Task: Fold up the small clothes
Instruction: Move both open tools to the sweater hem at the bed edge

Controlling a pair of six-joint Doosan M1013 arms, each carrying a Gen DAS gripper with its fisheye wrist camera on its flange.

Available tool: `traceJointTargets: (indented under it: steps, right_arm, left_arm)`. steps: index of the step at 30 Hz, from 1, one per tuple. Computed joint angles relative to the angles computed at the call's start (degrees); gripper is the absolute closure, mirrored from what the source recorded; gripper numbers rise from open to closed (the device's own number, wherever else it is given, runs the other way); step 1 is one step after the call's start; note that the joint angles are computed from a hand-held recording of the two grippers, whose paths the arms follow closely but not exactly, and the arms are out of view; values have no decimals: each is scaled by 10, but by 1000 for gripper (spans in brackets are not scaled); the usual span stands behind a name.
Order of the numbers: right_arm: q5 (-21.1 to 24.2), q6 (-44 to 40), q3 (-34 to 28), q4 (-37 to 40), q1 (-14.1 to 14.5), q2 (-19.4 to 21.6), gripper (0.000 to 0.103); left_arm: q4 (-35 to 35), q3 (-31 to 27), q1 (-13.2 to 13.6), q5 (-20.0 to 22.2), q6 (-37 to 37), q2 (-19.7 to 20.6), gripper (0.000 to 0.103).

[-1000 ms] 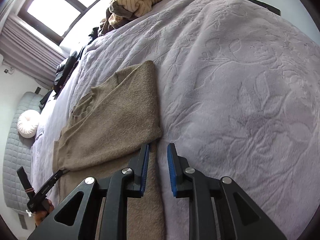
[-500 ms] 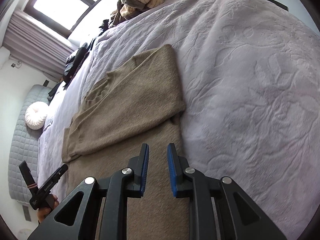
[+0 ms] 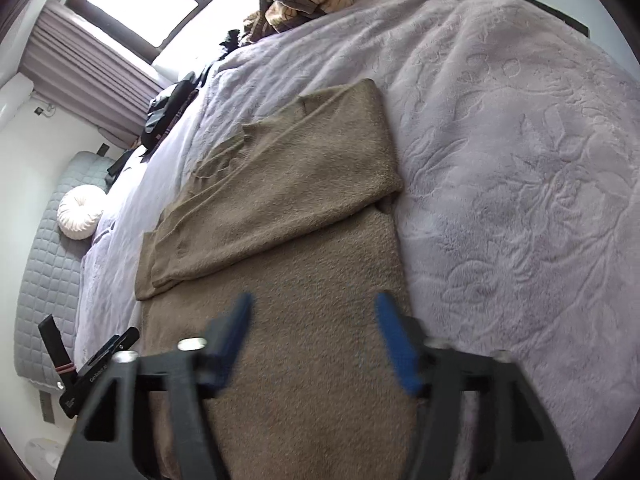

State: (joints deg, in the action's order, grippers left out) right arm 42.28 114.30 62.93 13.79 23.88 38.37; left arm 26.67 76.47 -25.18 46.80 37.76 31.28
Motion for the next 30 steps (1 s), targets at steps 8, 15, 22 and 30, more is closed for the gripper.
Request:
traceJointTargets:
  steps: [8, 15, 22, 30]
  right_arm:
    - [-9, 33, 16, -191, 41, -22, 16]
    - [10, 5, 31, -197, 53, -35, 16]
    - [-7, 14, 61, -188, 55, -52, 16]
    - [-57, -8, 123, -101, 46, -83, 16]
  left_arm:
    - [-36, 34, 0, -16, 2, -24, 0]
    - [-58, 76, 0, -39, 2, -50, 0]
    - [-36, 116, -9, -64, -18, -79, 0]
    - [-64, 159, -11, -97, 4, -104, 0]
